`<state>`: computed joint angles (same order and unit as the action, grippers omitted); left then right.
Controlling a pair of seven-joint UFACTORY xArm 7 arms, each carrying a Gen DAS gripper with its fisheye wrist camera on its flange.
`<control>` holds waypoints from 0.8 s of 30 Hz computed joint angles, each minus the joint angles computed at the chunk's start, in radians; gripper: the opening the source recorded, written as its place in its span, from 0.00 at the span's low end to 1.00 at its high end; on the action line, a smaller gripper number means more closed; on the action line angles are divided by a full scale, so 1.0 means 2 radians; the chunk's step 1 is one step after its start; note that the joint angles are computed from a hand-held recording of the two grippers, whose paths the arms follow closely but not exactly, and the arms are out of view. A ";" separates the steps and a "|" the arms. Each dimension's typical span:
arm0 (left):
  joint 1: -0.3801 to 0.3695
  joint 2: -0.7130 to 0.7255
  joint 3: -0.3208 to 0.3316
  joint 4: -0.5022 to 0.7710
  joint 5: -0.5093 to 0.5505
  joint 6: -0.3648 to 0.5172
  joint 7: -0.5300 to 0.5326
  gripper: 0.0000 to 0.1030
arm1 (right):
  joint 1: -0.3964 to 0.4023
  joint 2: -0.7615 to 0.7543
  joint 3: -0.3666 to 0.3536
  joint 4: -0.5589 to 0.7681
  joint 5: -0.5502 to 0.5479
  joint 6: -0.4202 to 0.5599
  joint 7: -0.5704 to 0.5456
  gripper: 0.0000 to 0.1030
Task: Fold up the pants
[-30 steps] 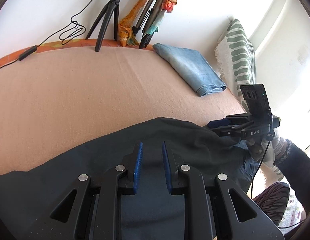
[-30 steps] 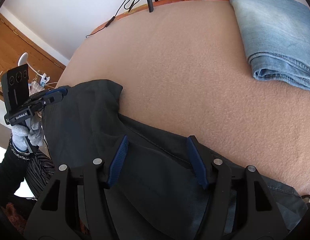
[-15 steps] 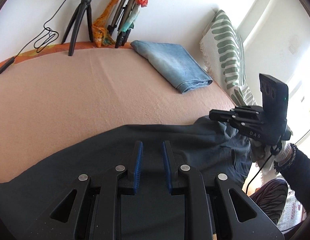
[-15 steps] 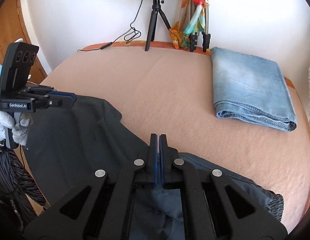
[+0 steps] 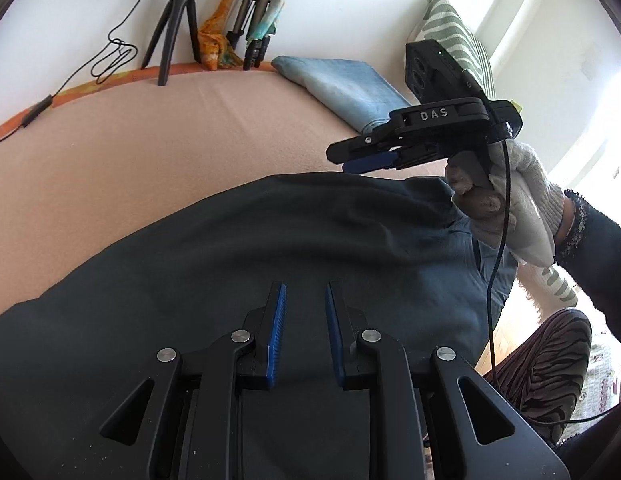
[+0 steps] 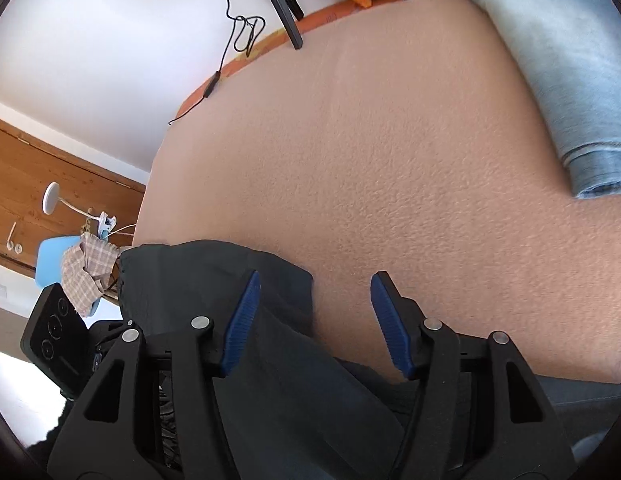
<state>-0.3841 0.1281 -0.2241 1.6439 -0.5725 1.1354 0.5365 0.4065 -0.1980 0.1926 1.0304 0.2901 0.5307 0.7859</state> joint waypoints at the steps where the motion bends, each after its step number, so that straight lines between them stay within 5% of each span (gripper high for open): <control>1: 0.003 -0.001 0.002 -0.001 -0.002 -0.001 0.000 0.18 | 0.002 0.011 0.000 0.004 0.009 -0.003 0.003 0.55; 4: 0.012 -0.002 0.008 0.002 -0.011 -0.005 -0.007 0.18 | 0.004 0.031 0.012 0.018 -0.019 -0.006 0.015 0.50; 12: 0.020 0.030 0.003 0.030 -0.035 -0.014 -0.036 0.17 | 0.050 0.086 0.067 0.116 -0.281 0.141 0.093 0.44; 17: 0.012 0.053 -0.006 0.047 -0.029 -0.012 -0.054 0.17 | 0.054 0.045 0.046 0.061 -0.238 0.062 0.099 0.44; 21: 0.002 0.067 -0.015 0.066 -0.019 -0.024 -0.054 0.17 | 0.029 0.008 0.070 0.033 -0.290 0.025 0.149 0.44; 24: -0.003 0.081 -0.021 0.084 -0.023 -0.030 -0.057 0.17 | 0.050 0.013 0.054 0.033 -0.231 0.009 0.097 0.44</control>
<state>-0.3906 0.2902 -0.2651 1.8118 -0.6179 1.0751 0.4231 0.5072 -0.1713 0.3011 1.0960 -0.1717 0.5484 0.9796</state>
